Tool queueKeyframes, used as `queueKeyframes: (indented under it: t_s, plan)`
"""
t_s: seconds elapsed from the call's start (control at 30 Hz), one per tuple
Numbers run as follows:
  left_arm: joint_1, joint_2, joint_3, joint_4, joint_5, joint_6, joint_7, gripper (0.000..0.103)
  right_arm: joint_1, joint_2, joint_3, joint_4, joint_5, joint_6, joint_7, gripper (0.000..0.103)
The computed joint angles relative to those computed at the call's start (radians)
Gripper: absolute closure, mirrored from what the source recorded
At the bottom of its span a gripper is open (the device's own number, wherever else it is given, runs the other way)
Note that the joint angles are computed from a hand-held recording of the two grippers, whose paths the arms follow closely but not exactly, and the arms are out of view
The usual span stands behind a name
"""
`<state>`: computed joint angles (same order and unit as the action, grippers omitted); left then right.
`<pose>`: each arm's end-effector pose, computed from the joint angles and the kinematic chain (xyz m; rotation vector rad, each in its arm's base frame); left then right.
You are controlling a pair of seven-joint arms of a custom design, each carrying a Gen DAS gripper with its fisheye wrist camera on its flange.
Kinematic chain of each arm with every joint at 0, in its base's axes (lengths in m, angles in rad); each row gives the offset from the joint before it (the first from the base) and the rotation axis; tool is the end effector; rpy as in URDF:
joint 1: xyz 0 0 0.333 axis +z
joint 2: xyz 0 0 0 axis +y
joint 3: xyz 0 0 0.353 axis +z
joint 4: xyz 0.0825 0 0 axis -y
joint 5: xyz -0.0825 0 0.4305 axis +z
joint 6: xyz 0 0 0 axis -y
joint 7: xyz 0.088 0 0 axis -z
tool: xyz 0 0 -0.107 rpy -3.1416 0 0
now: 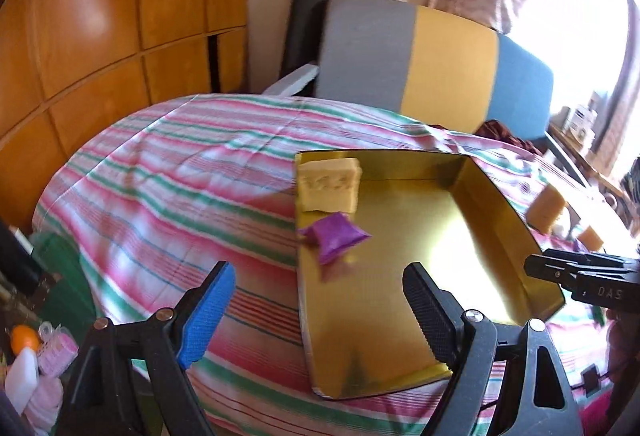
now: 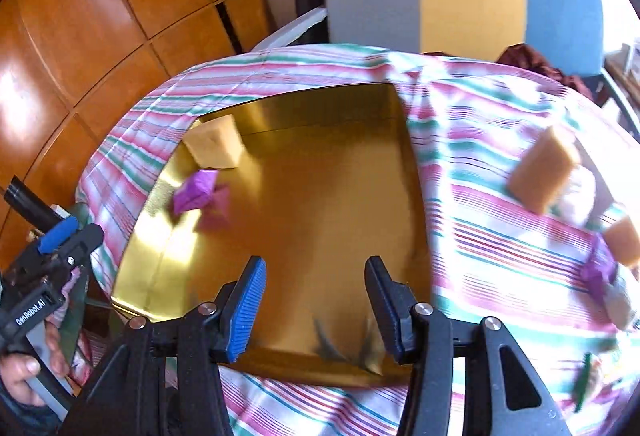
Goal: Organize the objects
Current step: 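Carry the purple packet over the tray and release it with the right gripper, then grasp the WEIDAN snack bag with the left gripper while the right approaches the white bundle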
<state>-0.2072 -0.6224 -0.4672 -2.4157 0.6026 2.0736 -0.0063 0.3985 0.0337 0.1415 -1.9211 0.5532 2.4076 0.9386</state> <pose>0.3363 -0.2668 0.5611 -2.1433 0.9916 -0.5342 0.5569 0.3365 0.5416 -2.3407 0.8955 -0.0188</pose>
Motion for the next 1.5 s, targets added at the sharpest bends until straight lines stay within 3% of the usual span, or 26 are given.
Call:
queueKeyframes:
  t_s: [0.43,0.67,0.77,0.93,1.3,1.5]
  plan:
    - [-0.022,0.201,0.004,0.149,0.091,0.099,0.118,0.017,-0.113,-0.097,-0.094,-0.098,-0.084,0.077,0.076,0.049]
    - [-0.052,0.336,0.025,0.252,0.152,0.142,0.193,0.017,-0.193,-0.107,-0.137,-0.117,-0.204,0.121,0.199,0.048]
    - [-0.071,0.395,0.043,0.304,0.173,0.174,0.219,0.017,-0.221,-0.113,-0.155,-0.126,-0.197,0.139,0.237,0.048]
    - [-0.111,0.520,0.076,0.416,0.207,0.236,0.296,0.017,-0.265,-0.117,-0.167,-0.146,-0.259,0.192,0.397,0.047]
    - [-0.239,0.861,0.161,0.740,0.089,0.407,0.701,0.025,-0.294,-0.109,-0.205,-0.142,0.131,0.153,0.351,0.047]
    - [-0.303,1.052,0.171,0.962,-0.015,0.401,0.952,0.025,-0.300,-0.109,-0.212,-0.145,0.270,0.149,0.272,0.047]
